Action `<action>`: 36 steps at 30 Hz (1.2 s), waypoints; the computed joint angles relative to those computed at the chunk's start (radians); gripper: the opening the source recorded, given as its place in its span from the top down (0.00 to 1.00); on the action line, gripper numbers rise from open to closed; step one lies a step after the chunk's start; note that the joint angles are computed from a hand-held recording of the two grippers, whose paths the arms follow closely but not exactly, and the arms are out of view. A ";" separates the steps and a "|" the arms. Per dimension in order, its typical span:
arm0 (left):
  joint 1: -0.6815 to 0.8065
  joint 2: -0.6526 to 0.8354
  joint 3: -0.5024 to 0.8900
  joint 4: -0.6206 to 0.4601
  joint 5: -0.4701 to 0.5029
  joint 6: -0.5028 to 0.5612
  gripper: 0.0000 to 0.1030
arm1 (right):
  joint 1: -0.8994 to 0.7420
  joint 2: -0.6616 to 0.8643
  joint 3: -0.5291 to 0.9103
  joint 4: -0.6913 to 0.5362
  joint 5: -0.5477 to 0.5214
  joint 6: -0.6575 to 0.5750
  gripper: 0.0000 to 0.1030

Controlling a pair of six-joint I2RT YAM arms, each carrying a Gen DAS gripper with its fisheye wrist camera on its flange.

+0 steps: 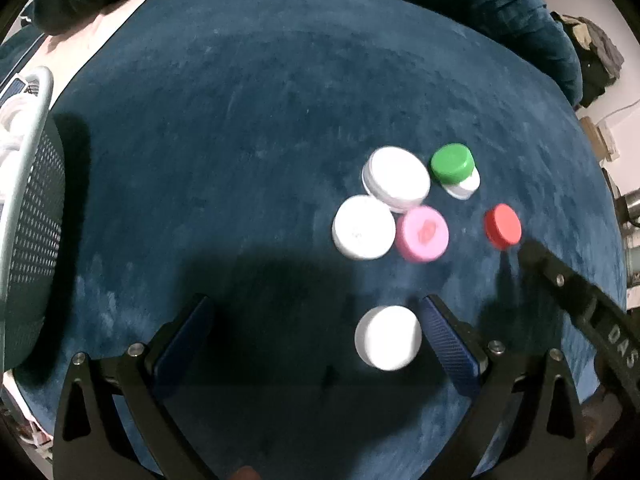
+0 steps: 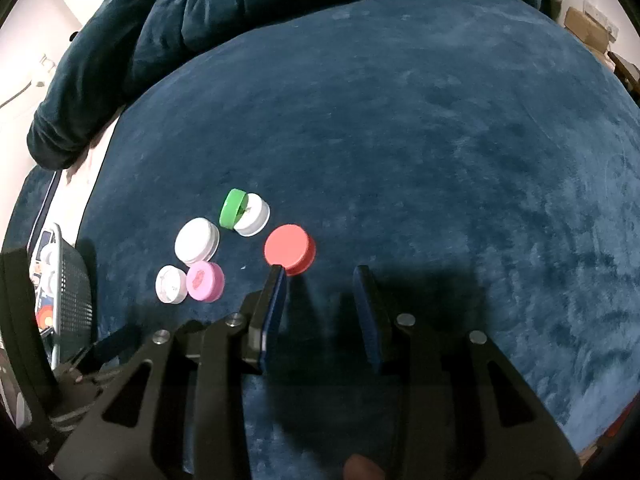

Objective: Organize objects
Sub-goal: 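Grasp a white cap with the left tool while the right tool holds the red cap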

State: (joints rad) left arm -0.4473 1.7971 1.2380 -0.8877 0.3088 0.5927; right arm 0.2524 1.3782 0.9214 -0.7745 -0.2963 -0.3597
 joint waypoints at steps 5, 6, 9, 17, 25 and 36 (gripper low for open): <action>0.017 -0.008 -0.002 -0.011 0.003 0.020 0.01 | 0.004 -0.002 0.005 -0.006 0.001 -0.003 0.65; 0.021 -0.009 0.000 -0.014 0.005 0.021 0.01 | 0.005 -0.005 0.005 -0.007 0.000 -0.005 0.65; 0.031 -0.013 0.004 -0.019 0.010 0.024 0.01 | 0.011 -0.013 0.001 -0.005 -0.001 -0.003 0.65; 0.089 -0.065 -0.029 -0.031 0.024 0.105 0.01 | -0.015 -0.021 -0.003 0.001 -0.012 -0.007 0.65; 0.084 -0.187 -0.148 -0.011 0.102 0.214 0.06 | -0.024 -0.021 0.005 -0.014 -0.024 -0.003 0.65; 0.091 -0.114 -0.093 -0.044 0.139 0.185 0.69 | -0.028 -0.014 0.015 -0.021 -0.028 -0.021 0.65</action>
